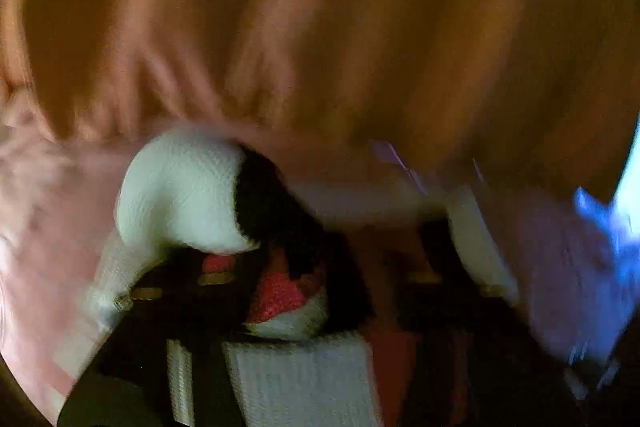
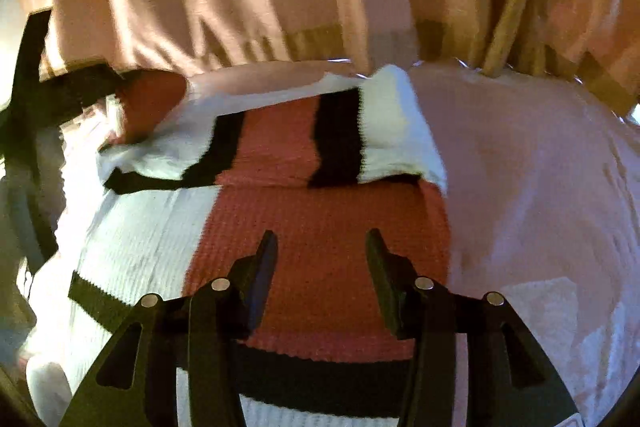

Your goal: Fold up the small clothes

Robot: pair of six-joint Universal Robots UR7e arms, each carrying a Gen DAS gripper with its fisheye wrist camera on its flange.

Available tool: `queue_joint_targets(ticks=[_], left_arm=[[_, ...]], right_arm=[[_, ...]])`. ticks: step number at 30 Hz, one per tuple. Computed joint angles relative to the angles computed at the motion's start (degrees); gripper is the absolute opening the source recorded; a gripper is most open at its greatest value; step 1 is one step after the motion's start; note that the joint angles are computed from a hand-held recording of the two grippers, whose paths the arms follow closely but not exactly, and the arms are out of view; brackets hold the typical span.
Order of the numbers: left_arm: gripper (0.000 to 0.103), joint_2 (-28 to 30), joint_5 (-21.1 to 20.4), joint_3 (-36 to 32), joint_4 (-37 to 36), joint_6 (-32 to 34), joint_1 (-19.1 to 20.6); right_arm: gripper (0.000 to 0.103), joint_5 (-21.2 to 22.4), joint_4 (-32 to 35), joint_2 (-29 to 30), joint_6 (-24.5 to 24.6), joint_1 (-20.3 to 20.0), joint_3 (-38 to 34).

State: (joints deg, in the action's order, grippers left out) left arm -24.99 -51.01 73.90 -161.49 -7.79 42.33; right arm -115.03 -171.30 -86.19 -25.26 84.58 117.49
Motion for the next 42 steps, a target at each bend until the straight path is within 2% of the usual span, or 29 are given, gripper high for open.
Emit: queue_joint_targets(ticks=[3,6,8,9,13,16,18,20,22,25,26,27,30,33,34,35,37,38,39,41,42], left_arm=[[0.075,1.65,2.01,4.52,-1.58,0.26,-2.02],[0.081,-1.66,1.85,11.39,-2.54,-5.84,-2.25],[0.083,-3.95,3.47,14.67,-4.95,-8.75,-1.63],[0.084,-5.25,4.97,17.46,-6.6,-10.7,-2.56],[0.085,-7.77,9.06,19.31,-8.72,-13.69,-0.39],[0.085,-8.97,8.79,19.41,-8.98,-15.71,1.62],[0.085,-9.5,9.17,19.32,-8.52,-15.66,2.44],[0.085,-10.06,10.28,19.66,-8.24,-15.63,2.96],[0.085,-10.37,11.09,19.79,-7.46,-16.58,3.71],[0.085,-11.33,10.77,19.72,-4.36,-19.27,4.78],[0.085,-11.37,10.91,19.49,-3.84,-19.68,4.99],[0.085,-11.33,11.31,19.25,-3.87,-19.31,5.13],[0.085,-11.05,14.15,18.7,-3.32,-18.74,5.03],[0.085,-11.35,13.53,18.35,-1.31,-20.57,5.57],[0.085,-11.32,13.11,18.05,-0.64,-21.71,5.81],[0.085,-11.42,12.63,18.0,-0.1,-22.43,5.96],[0.085,-11.25,12.05,17.68,0.54,-23.2,6.16],[0.085,-11.04,11.75,17.56,0.43,-23.17,6.18],[0.085,-10.95,11.25,17.56,-0.07,-22.95,6.09],[0.085,-10.85,9.93,17.85,-2.31,-21.96,5.98],[0.086,-10.93,8.82,17.98,-3.17,-21.84,5.96]], right_arm=[[0.054,1.25,1.7,-0.49,-1.03,-0.18,-1.58],[0.058,2.92,3.32,0.94,-2.4,0.39,-4.11],[0.058,3.59,5.71,3.73,-2.45,1.59,-7.29],[0.058,3.45,5.89,5.36,-2.24,2.44,-8.64],[0.058,0.37,7.3,14.94,-4.68,8.0,-16.77],[0.059,-1.99,10.88,23.01,-8.97,11.58,-24.2],[0.067,-5.0,11.76,28.88,-12.12,13.62,-29.32],[0.067,-7.41,14.63,33.83,-12.55,14.52,-34.53],[0.065,-10.46,19.03,38.75,-11.26,14.77,-40.1],[0.042,-14.11,23.56,42.2,-8.93,14.23,-44.16],[0.027,-13.19,23.92,41.67,-7.95,13.84,-44.01],[0.007,-11.33,23.51,40.3,-6.15,13.37,-43.33],[0.007,-0.44,18.79,31.7,3.38,10.64,-37.85],[0.008,8.19,10.3,21.35,11.79,5.92,-28.12],[0.009,9.41,8.33,18.64,13.28,4.19,-25.03],[0.015,9.26,7.58,16.83,13.74,2.62,-22.8],[0.015,5.02,10.16,15.55,13.99,-0.11,-20.78],[0.015,5.66,13.33,15.1,14.8,-1.55,-20.57],[0.015,8.7,15.02,14.01,16.02,-3.42,-19.68],[0.017,12.05,14.47,12.5,16.31,-4.69,-18.27],[0.025,13.51,13.59,11.78,16.09,-5.02,-17.7]])
